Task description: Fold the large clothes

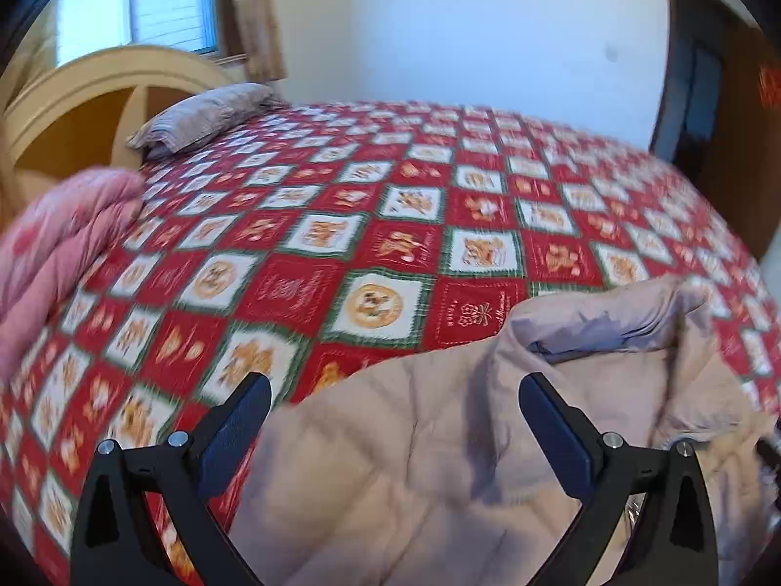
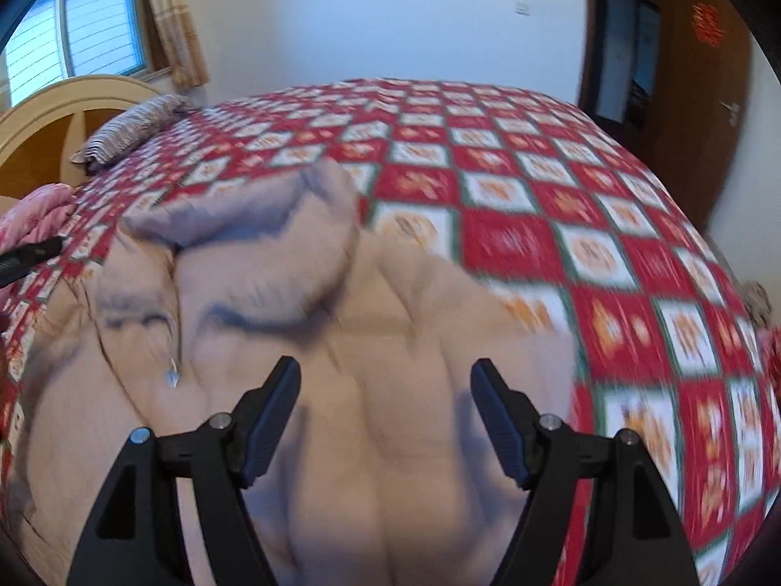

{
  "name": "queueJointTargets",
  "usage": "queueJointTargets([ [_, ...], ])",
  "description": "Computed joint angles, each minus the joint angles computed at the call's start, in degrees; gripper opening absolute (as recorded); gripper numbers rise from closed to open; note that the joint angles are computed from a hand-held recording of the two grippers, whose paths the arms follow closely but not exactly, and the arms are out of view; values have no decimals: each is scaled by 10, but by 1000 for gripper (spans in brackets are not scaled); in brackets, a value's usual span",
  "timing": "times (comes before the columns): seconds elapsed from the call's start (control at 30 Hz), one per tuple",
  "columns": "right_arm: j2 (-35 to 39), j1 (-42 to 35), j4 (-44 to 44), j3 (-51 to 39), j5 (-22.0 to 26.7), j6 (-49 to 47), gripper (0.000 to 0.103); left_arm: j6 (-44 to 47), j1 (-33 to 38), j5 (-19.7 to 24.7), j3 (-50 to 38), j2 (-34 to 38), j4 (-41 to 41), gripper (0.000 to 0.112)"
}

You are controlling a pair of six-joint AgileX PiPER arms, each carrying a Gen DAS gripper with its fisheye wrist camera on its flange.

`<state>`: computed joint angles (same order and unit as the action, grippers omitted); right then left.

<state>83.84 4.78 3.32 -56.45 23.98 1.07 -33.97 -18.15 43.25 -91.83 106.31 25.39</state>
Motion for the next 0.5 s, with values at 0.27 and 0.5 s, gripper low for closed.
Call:
queueJointTargets([
  [0.27, 186, 19, 4, -264, 109, -47, 86, 115, -4, 87, -225, 175, -55, 102],
  [0.5, 340, 19, -3, -458, 227, -59, 67, 185, -13, 105, -338, 250, -96, 46],
])
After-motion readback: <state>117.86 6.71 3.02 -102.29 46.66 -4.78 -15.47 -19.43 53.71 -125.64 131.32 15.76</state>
